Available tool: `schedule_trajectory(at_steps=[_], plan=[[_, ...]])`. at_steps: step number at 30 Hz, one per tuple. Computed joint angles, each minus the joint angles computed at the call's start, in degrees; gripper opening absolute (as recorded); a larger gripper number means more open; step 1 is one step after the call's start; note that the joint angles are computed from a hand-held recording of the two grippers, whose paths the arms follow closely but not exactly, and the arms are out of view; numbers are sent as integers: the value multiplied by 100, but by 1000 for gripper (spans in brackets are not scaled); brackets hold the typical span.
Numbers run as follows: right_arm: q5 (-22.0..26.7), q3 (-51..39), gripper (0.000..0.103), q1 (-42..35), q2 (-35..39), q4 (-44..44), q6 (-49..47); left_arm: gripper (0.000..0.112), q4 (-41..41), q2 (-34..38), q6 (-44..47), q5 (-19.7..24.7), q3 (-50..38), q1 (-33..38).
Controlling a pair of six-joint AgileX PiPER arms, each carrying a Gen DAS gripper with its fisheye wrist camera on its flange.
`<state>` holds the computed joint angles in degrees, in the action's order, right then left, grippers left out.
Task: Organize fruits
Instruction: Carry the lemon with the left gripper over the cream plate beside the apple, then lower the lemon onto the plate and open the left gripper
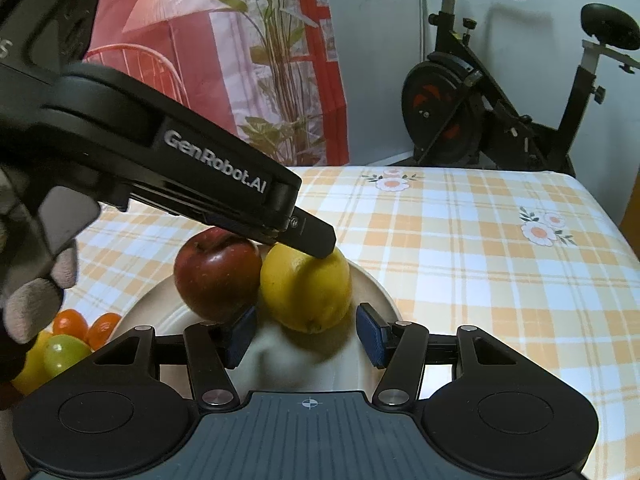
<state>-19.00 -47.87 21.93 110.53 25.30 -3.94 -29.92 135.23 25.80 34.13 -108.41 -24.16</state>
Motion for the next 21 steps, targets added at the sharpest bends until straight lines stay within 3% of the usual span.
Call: schedule_trajectory(at_steps=[7,15,21], plan=[[-298,475,52,381,-538,1068,-523,40,-721,-658,690,-521,932,127],[-1022,940,52,1268,-961,2579,-955,41,-1517,-1662,1519,-1122,2375,368],[-1369,1004,52,1856,-963,3290,-1124,41,-2922,-2583,3222,-1639,3848,712]])
